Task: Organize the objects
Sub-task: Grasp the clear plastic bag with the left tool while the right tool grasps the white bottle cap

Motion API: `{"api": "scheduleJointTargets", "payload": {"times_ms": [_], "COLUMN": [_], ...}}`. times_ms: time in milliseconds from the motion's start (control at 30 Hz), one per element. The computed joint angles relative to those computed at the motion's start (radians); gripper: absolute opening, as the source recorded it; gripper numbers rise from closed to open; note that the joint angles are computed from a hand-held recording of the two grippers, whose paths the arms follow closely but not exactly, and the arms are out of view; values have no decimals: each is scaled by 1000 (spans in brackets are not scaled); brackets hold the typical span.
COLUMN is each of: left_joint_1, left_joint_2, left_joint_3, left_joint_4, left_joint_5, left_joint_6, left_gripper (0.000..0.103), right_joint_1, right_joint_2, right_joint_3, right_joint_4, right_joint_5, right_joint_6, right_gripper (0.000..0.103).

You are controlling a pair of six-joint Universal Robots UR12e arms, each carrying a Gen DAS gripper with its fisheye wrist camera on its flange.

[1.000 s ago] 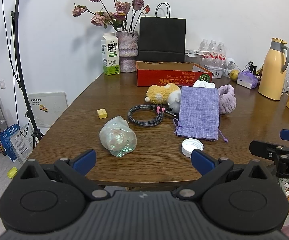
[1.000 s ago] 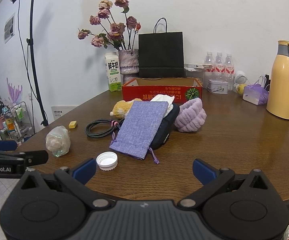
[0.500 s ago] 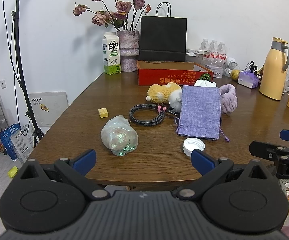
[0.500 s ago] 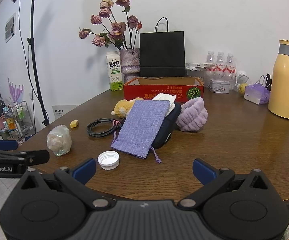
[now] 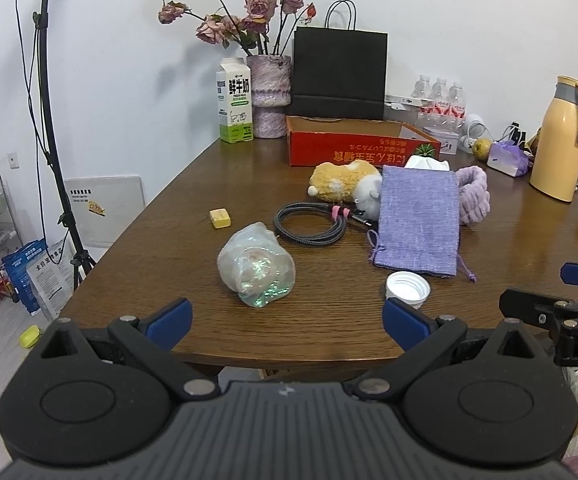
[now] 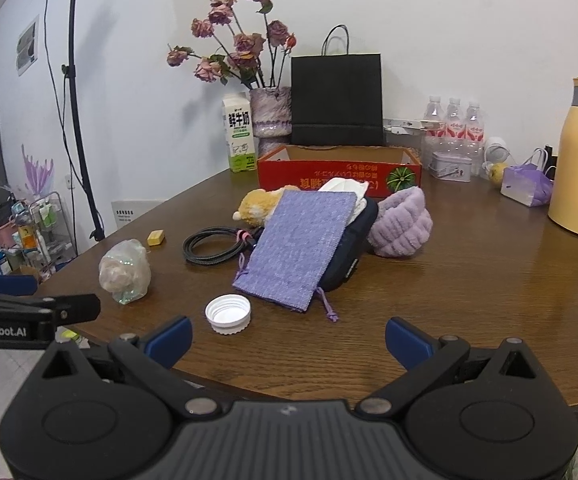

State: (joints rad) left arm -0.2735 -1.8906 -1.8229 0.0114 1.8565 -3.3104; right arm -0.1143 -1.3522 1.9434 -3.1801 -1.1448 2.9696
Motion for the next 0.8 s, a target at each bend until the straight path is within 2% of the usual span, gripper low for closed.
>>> {"api": "scheduleJointTargets", "payload": {"times_ms": [267, 533, 800], "left_joint_1": [16, 49, 64], "left_joint_2": [-13, -29, -39], "left_joint_3": [3, 7, 16], "left_joint_4": [-20, -48, -51], "left_joint_5": [13, -20, -42], "left_joint_6": [-16, -38, -34], "left_gripper": [103, 103, 103], "right_joint_1": [20, 63, 99], "right_joint_2": [30, 75, 118], "right_joint_3": [-30, -81, -135], "right_joint_4": [39, 112, 158], "right_joint_5": [9, -20, -49], "right_joint_6": [-35, -87, -135], "right_gripper": [103, 102, 86]}}
